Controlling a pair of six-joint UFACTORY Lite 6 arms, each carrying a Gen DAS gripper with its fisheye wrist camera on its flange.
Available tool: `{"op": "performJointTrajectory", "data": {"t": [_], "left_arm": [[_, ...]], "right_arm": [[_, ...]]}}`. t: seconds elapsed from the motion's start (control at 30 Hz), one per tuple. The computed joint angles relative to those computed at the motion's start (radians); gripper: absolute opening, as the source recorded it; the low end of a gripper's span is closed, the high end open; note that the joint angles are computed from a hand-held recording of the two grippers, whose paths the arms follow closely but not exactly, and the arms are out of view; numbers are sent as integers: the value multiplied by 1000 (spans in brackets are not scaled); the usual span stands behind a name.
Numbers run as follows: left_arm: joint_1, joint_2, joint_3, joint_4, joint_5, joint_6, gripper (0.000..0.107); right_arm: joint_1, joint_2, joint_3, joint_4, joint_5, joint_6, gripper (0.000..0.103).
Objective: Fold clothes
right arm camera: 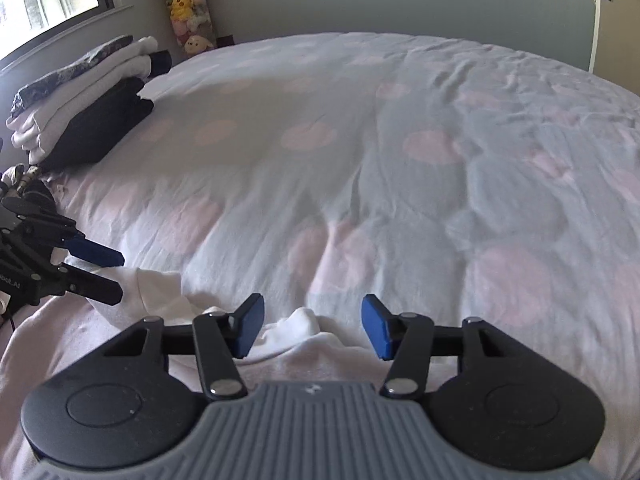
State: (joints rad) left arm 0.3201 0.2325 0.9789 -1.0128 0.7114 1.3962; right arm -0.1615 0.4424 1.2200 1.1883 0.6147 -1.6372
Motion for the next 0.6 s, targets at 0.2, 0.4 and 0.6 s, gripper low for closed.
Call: {"op": "performJointTrajectory", "data": {"t": [0.2, 0.4, 0.6], "left_arm": [[-37, -59, -95, -114, -87, 115, 9], [-127, -192, -144, -252, -278, 233, 7], [-252, -71, -37, -536, -508, 491, 7]], "right_arm": [[4, 43, -6, -51, 0, 16, 22], [-27, -53, -71, 146, 10, -156, 13], [66, -29, -7, 425, -106, -362, 13]]}}
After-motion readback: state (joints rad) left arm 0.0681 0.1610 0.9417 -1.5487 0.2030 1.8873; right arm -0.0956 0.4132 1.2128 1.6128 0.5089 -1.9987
